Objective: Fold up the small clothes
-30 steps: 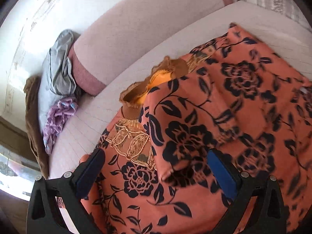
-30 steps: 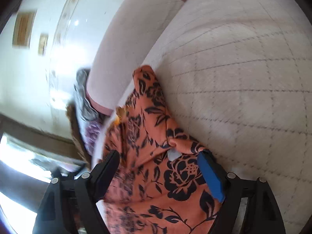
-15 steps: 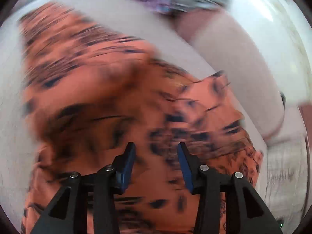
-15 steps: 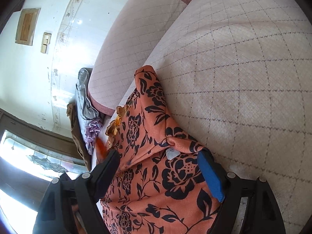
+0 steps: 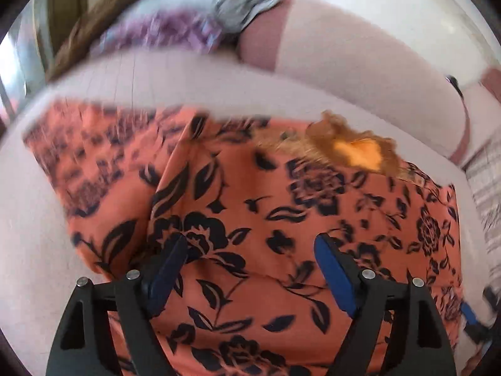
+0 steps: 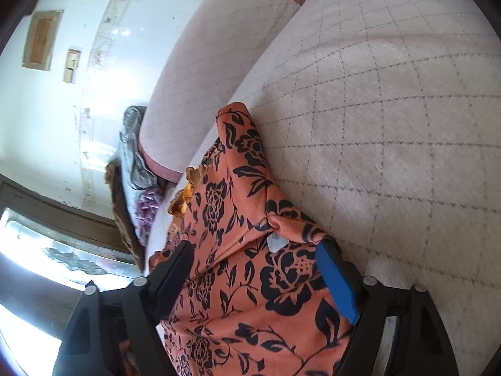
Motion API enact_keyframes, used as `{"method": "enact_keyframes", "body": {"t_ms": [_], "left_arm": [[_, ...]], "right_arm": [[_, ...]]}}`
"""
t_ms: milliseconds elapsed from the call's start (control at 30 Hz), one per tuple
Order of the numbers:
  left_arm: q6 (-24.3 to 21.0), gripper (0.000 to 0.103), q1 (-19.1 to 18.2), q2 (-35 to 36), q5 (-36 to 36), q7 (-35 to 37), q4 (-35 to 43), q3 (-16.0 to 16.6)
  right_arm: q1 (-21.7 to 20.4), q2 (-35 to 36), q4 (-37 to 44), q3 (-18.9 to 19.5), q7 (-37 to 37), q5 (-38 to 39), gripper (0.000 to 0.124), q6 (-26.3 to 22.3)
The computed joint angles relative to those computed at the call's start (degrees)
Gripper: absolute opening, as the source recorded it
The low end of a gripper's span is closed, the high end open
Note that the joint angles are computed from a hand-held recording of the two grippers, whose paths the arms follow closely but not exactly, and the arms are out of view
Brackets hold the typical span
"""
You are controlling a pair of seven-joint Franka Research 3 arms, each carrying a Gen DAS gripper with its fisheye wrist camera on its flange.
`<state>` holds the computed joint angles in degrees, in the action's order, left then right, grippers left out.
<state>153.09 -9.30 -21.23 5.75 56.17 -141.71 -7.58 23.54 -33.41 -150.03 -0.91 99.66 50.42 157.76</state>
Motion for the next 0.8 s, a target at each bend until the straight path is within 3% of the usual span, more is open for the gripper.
{"method": "enact_keyframes", "body": {"t_ms": [100, 167, 267, 367, 500, 567, 667, 800], "left_arm": [[0.9, 0.073, -0.5, 0.8, -1.4, 2.8, -0.3, 1.7], [1.3, 0.073, -0.7, -0.3, -2.2, 4.0, -1.1, 1.8], [1.8, 0.073, -1.4, -0.3, -3.6, 6.3, -1.2, 2.5], [1.6, 0.073, -2.6, -2.4, -6.4, 8.7, -3.0, 3.9], [2.2, 0.073, -3.4, -2.9, -9.0, 11.7, -3.6, 4.9], [2.5, 0.074, -3.3, -2.6, -9.6, 12.2, -3.4, 4.7], [2.4, 0.074, -3.2, -2.9, -10.4, 12.9, -3.6, 4.7], [2.6, 0.073, -3.3, -3.6, -11.6, 13.8, -3.8, 5.1]], "right_arm": [[-2.1, 1.1, 3.2, 2.6, 0.4, -8.0, 0.068, -4.9], [-8.4, 3.1, 6.7, 9.1, 7.6, -22.5, 0.062, -11.0], [-12.2, 6.0, 10.6, 15.6, 12.4, -37.9, 0.055, -14.9], [-13.9, 8.7, 13.0, 18.7, 18.2, -47.3, 0.048, -17.1], [-12.0, 9.2, 12.7, 16.2, 22.6, -48.3, 0.047, -15.7], [-10.5, 10.0, 12.9, 14.6, 22.7, -48.5, 0.040, -15.7], [-9.3, 10.0, 12.9, 11.7, 23.2, -46.3, 0.011, -16.2], [-9.4, 8.4, 12.7, 10.7, 22.9, -46.0, 0.006, -18.5]]}}
